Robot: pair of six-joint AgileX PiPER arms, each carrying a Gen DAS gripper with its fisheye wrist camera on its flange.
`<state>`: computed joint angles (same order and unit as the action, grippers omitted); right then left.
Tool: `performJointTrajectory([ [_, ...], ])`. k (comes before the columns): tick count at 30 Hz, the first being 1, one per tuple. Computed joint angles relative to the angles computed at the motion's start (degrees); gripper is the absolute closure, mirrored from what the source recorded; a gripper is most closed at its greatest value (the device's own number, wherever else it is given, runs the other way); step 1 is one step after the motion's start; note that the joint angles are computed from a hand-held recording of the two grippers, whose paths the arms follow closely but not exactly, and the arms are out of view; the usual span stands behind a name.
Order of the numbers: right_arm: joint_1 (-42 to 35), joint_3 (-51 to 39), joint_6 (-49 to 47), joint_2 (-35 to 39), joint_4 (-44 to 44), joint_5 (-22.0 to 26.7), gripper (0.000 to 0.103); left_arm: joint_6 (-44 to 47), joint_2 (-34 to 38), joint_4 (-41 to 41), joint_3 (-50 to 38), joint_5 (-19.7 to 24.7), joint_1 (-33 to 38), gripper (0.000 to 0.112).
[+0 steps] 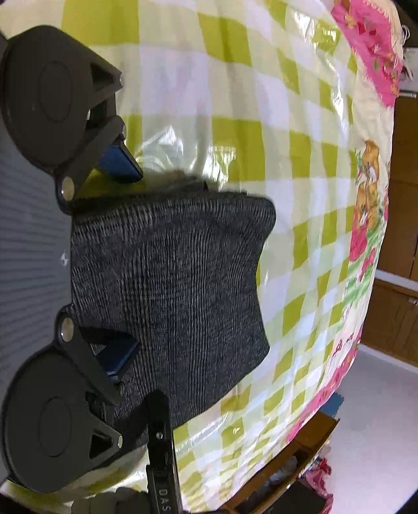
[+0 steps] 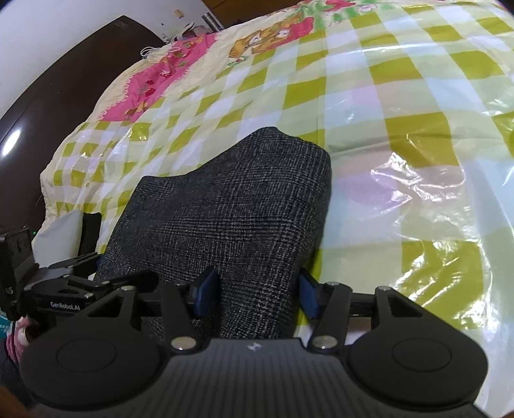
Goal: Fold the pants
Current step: 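Grasp the bundle edge with the left gripper while the right gripper grasps its side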
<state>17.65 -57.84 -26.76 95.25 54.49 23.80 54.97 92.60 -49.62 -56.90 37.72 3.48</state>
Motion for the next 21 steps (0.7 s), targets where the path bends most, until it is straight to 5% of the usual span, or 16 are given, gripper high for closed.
performJointTrajectory([
  [9,0.2,-1.3,-4.1,2.1,3.5,0.1,0.044,-3.9,1.0,1.6,-1.0,-0.7,-1.8,0.009],
  [15,2.3,-0.8,0.2,0.7,-3.3,-2.4,0.054,-8.8,-2.2,6.7,1.5,-6.3,-5.8,0.009],
  [21,6.4,-1.2,14.8,-1.3,-21.5,-5.3,0.063,-12.2,-2.7,11.3,0.7,-6.8,-7.4,0.009],
])
